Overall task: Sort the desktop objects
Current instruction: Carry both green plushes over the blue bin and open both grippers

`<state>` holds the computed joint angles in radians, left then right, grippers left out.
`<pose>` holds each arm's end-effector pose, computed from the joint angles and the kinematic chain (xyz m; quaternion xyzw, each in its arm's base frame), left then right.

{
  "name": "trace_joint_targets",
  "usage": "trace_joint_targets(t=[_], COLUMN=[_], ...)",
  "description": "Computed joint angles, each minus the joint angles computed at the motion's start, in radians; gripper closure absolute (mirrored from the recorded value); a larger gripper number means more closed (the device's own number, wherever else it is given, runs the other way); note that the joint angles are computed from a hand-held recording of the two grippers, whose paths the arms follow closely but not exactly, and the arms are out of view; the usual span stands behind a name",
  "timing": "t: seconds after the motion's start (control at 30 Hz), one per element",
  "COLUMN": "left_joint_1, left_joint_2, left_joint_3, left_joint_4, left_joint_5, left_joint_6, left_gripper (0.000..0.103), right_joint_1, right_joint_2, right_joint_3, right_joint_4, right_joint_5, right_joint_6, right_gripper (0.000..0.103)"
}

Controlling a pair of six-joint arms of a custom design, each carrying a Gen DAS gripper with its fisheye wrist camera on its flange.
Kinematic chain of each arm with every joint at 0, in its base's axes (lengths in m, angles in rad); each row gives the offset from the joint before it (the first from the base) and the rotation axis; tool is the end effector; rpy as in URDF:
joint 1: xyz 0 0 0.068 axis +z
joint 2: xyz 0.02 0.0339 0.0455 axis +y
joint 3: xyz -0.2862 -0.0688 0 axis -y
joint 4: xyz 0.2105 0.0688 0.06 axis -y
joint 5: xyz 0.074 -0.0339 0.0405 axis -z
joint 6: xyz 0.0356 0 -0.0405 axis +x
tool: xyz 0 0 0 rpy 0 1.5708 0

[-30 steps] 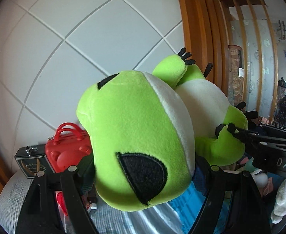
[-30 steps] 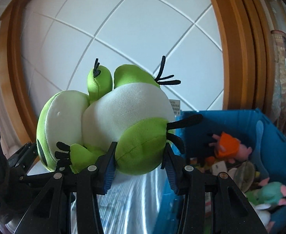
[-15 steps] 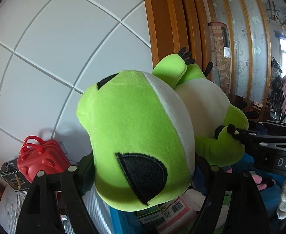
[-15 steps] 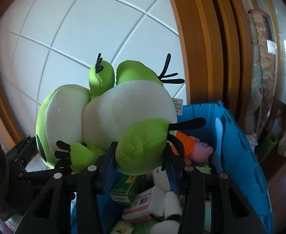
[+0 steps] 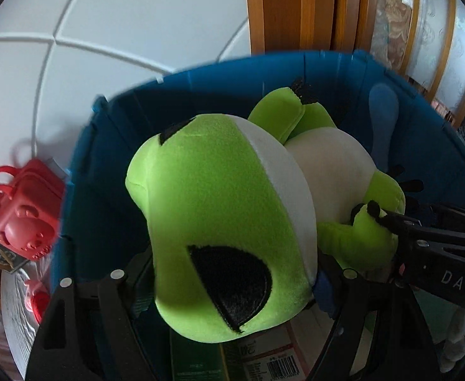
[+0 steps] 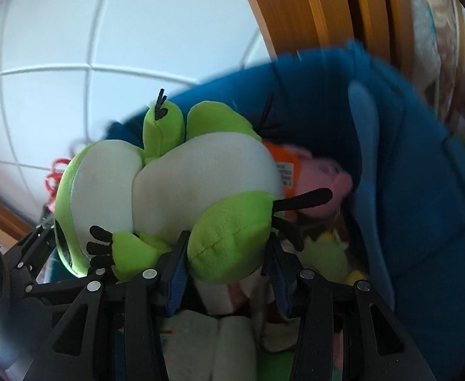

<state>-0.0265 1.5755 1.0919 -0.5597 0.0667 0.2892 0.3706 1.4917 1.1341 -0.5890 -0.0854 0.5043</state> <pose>0.2906 -0.0101 0.2603 0.1603 0.9515 0.0022 0.2625 0.2595 0.1041 0.2925 0.0504 0.9496 0.1668 0.2607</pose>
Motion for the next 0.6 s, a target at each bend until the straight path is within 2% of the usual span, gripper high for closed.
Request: trace_joint_targets(t=[0.1,0.23,0.47,0.6], left_joint_1=[-0.035,-0.069,-0.113,-0.145], left_joint_2=[0.052,0.043,0.011,-0.025], left_joint_3=[-0.008,-0.045,-0.082,-0.099], left_joint_4=[-0.018,0.015,0.027,0.021], left_joint_5=[-0.066,-0.110,-0.119,-0.132], left_joint_6=[0.003,-0.001,-0.037,-0.076], left_gripper=[0.019,0.016,0.016,0.016], right_joint_1=[0.022,0.067,0.075,0.093], right_joint_2=[0.061,0.074,0.042,0.019], right_joint_3=[-0.008,-0.006,-0.032,-0.035], right_joint_4=[-0.018,-0.027,-0.035,-0.062], right_joint_5=[0.024,0.085,0.093,0.120], right_joint_6=[-0.005,-0.011,-0.011,-0.005], right_gripper=[0.058,0.056,0.054,0.047])
